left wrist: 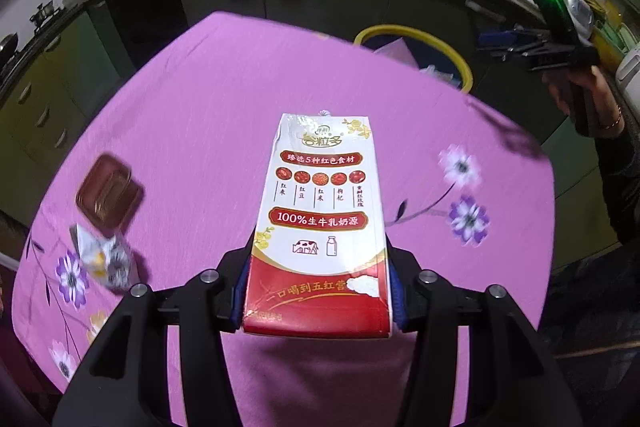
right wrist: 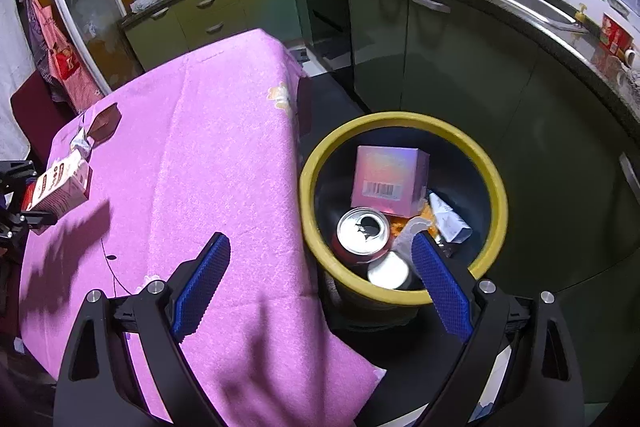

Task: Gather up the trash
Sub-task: 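Carry the milk carton over the bin and open the left gripper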

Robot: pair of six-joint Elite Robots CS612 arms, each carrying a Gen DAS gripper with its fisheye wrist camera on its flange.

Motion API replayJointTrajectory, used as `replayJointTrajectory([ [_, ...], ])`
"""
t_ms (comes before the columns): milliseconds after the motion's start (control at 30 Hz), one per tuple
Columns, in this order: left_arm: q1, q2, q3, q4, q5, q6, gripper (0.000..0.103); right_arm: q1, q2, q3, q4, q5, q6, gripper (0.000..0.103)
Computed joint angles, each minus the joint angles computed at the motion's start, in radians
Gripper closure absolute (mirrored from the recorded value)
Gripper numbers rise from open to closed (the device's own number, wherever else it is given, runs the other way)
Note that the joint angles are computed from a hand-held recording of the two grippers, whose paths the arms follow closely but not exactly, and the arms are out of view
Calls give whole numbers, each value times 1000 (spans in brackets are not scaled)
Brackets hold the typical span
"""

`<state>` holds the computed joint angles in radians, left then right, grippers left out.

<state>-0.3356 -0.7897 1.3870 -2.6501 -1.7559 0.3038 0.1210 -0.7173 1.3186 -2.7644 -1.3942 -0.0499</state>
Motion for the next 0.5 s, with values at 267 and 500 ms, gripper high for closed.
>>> replayJointTrajectory([
  [267,-58,59,-152,50,-60,49,53,-38,-72,106,-113,-43,44,12],
  [500,-124,210,-436,212,-116,68,53,-86,-116,193,-171,-52,97,9],
])
